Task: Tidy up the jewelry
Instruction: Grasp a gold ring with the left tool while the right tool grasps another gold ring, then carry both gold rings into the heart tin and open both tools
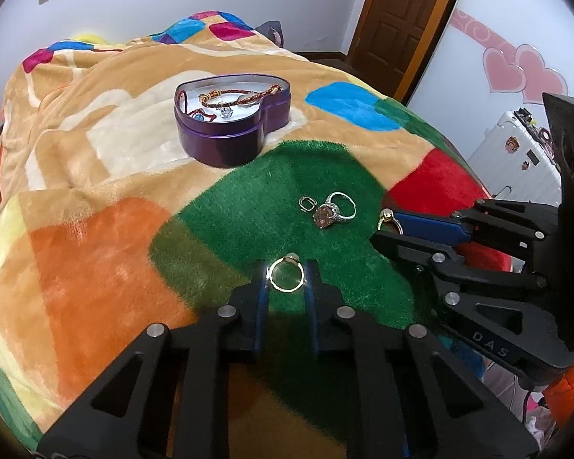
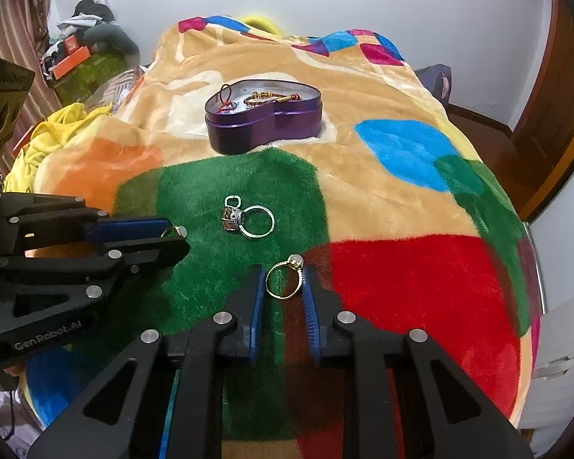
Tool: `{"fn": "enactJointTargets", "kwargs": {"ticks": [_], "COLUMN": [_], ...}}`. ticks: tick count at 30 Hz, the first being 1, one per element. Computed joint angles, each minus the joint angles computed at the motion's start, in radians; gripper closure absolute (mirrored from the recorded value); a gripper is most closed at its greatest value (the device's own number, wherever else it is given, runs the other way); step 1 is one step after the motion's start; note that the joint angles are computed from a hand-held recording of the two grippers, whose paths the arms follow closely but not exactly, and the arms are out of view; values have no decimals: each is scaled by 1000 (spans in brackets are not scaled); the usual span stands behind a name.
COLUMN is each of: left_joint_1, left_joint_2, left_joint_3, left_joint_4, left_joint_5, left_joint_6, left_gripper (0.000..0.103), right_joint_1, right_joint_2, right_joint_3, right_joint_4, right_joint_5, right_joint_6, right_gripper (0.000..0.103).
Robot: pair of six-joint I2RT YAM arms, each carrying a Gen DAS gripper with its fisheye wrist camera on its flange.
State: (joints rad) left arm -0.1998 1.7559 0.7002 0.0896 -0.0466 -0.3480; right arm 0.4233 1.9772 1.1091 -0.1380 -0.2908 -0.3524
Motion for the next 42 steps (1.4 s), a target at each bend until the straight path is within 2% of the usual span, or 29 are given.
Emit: {"fn": "enactJointTargets", "kwargs": {"ticks": [8,25,42], "left_joint_1": [0,36,144], "left_joint_2": [-64,-251,-266], "left_joint_3": [-23,-19,66], "left_joint_4": [-15,-77,-74], "left_joint_5": [-11,-62,-56], "left_joint_6": [-7,22,99], "left_gripper": [86,86,86], "right_joint_1": [-13,-23,13], "right_joint_2": [-25,-124,-83], "right_joint_3": [10,29,149], "right_joint_4": [-18,25,57], "right_joint_5": [-33,-71,-95], "right_joint_6": [29,83,133], "right_gripper": [86,86,86]}}
